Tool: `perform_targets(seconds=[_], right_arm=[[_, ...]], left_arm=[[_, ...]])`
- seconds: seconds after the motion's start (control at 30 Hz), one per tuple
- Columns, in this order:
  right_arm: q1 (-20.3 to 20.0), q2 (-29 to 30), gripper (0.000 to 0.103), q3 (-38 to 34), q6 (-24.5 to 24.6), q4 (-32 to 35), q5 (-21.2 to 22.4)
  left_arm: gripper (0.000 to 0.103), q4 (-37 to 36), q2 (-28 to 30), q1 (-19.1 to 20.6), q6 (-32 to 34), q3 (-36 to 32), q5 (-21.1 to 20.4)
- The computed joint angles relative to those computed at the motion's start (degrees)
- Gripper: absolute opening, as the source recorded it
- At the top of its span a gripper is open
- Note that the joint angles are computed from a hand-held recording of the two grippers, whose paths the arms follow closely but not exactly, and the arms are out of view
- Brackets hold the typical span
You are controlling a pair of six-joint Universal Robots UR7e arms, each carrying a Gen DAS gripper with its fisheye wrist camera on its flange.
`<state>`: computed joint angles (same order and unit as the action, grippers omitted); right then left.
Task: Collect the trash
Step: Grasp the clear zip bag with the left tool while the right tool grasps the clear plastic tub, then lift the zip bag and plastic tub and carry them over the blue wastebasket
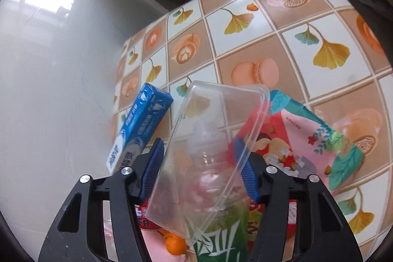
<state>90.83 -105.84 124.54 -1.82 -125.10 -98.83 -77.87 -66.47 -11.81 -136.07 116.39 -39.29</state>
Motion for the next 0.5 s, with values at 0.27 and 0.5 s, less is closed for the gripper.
perform_targets(seconds=[0.27,0.5], right_arm=[[-2.4,-0.8,0.046,0.6,-0.7,-0.8,6.1],[-4.2,-0.5,0.02,0.1,-2.0,1.6,14.7]], left_arm=[[0.003,0.8,-0.3,-0.6,-1.4,0.1,-0.5],[0.003,1.5,-0.3,-0.9,-2.3,0.0,-0.6]])
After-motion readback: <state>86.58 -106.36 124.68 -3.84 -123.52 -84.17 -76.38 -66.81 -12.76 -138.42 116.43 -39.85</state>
